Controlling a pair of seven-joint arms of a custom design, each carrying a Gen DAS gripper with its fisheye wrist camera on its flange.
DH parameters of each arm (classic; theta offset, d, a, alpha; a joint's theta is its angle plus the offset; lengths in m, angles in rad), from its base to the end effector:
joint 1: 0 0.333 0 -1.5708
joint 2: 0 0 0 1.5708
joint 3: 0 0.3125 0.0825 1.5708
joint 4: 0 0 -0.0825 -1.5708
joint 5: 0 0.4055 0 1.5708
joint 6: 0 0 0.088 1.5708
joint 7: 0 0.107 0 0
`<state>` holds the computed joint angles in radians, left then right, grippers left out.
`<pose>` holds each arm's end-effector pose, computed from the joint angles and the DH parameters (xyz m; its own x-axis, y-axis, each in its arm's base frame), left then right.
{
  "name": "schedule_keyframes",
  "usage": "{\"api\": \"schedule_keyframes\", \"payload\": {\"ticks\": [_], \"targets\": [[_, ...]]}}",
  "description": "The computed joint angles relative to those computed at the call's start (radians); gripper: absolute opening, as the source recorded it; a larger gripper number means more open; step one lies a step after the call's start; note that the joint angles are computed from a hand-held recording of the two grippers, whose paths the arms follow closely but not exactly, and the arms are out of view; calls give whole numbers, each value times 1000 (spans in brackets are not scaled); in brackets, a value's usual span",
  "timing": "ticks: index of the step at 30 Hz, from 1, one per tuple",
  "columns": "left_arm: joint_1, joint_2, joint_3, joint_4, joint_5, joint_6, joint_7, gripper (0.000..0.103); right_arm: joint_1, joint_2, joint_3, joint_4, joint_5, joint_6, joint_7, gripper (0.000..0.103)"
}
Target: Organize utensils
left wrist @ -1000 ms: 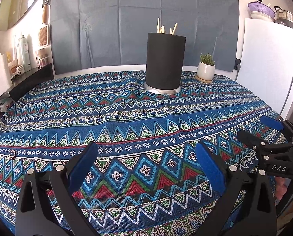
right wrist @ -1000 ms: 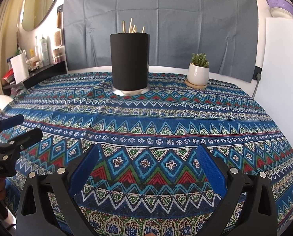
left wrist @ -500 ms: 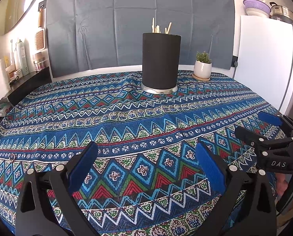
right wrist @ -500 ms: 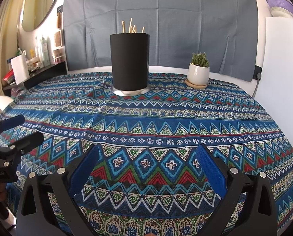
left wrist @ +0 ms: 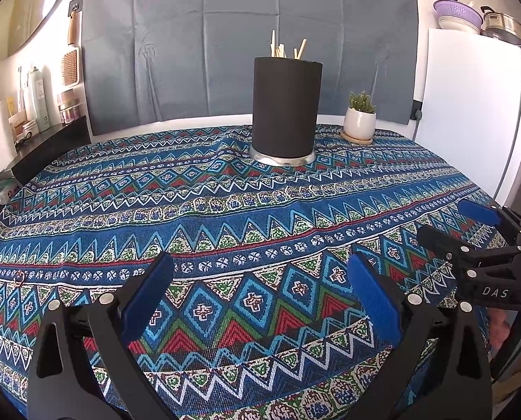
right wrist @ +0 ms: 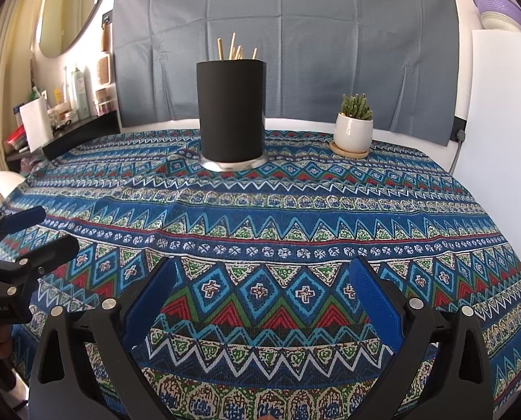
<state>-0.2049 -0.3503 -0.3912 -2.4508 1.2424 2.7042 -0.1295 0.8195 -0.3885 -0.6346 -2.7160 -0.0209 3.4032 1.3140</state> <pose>0.3823 -0.3043 0.4457 0.0370 -0.9991 0.0223 -0.5344 -0.0386 -0.8443 0.4465 0.0805 0.4282 0.3643 -0.9313 0.0063 -0.4830 -0.1947 -0.8537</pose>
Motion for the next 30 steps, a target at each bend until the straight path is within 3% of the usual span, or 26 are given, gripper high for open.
{"api": "schedule_keyframes", "payload": {"ticks": [7, 30], "targets": [[4, 1, 8, -4, -3, 31, 7, 97, 10, -5, -11, -1, -2, -2, -4, 95], [-10, 24, 5, 17, -54, -6, 78, 97, 34, -9, -31, 0, 13, -3, -22, 95]]}}
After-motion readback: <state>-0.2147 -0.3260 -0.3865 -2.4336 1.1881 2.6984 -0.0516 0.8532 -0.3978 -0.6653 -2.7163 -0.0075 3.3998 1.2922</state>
